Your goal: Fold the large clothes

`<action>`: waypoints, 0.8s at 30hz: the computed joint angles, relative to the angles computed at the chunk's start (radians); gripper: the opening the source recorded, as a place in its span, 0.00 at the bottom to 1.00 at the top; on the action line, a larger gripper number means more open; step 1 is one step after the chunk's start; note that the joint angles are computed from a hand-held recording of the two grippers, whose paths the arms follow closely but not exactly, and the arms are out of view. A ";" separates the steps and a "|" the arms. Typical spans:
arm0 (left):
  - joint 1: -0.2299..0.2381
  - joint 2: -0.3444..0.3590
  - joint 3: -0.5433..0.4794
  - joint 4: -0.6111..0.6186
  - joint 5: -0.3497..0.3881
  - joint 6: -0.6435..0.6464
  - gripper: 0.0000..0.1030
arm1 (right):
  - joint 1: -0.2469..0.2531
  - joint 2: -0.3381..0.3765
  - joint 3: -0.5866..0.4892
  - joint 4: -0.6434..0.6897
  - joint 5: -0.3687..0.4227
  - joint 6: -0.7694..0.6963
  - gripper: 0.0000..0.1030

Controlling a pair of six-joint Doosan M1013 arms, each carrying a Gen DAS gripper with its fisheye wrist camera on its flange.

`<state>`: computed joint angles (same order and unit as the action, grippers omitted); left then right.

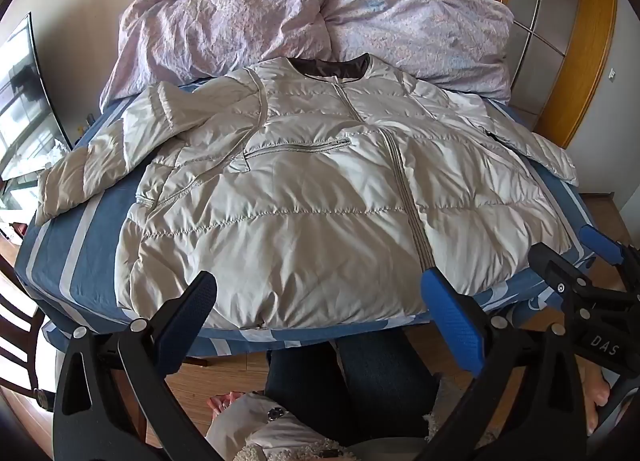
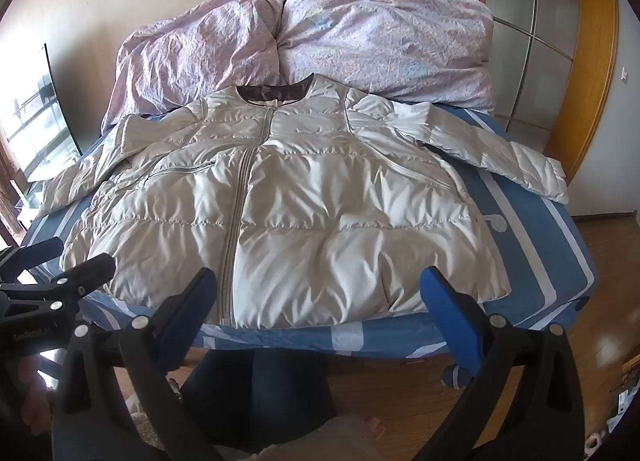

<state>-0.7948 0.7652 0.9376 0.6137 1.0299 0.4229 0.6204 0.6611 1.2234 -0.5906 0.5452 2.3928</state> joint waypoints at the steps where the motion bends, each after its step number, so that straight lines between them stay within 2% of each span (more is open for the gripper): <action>1: 0.000 0.000 -0.001 0.001 0.001 0.000 0.99 | 0.000 0.000 0.000 0.003 0.000 -0.003 0.98; 24: 0.000 0.000 -0.001 0.000 0.001 0.001 0.99 | -0.001 -0.001 0.000 0.007 0.000 -0.005 0.98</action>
